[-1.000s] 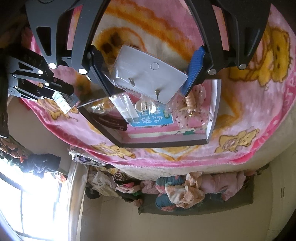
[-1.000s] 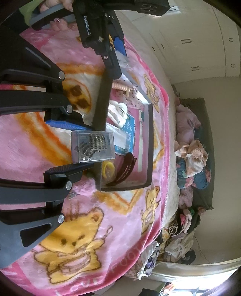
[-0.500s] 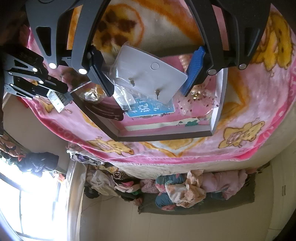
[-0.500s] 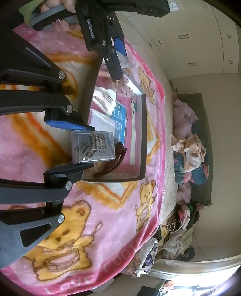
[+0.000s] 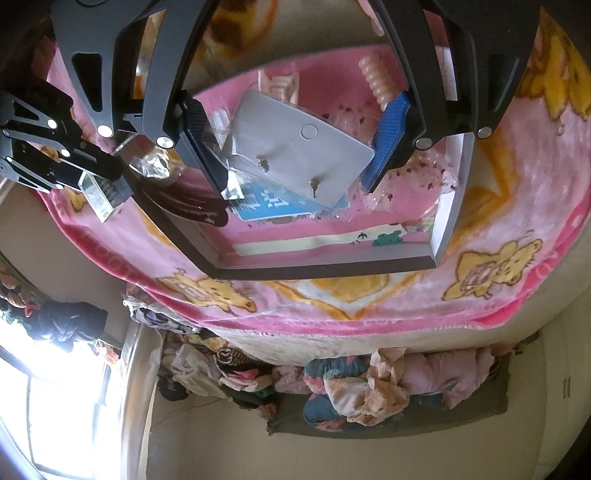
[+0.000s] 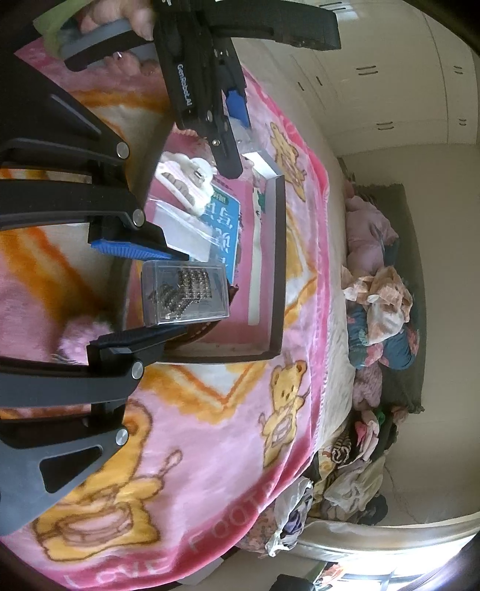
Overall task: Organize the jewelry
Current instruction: 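Carry the earring card and pin box over the tray with both grippers, then open both grippers to release the card and box into the tray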
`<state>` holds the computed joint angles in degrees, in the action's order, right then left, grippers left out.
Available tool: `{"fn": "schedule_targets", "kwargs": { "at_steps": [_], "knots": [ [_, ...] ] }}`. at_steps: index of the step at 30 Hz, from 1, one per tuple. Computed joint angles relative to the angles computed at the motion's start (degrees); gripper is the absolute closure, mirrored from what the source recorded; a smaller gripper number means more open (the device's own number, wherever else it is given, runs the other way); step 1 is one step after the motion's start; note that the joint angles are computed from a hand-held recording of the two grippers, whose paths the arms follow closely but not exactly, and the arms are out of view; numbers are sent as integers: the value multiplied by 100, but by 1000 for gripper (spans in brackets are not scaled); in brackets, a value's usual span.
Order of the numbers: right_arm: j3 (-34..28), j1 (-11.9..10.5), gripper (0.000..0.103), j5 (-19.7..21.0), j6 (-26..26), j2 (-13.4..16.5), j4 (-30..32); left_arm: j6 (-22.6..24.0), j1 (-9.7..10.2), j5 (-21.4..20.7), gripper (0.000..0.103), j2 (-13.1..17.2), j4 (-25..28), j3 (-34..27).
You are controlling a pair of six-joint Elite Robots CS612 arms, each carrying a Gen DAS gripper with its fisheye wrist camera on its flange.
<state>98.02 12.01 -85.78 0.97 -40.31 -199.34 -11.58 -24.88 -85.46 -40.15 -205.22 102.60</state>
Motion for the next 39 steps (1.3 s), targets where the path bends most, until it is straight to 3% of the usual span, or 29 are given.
{"fn": "schedule_targets", "kwargs": {
  "at_steps": [23, 39],
  "knots": [
    [-678, 66, 72, 132, -175, 330, 741, 54, 108, -26, 38, 212, 496, -463],
    [-614, 72, 72, 257, -141, 344, 853, 14, 131, -43, 38, 260, 617, -523]
  ]
}}
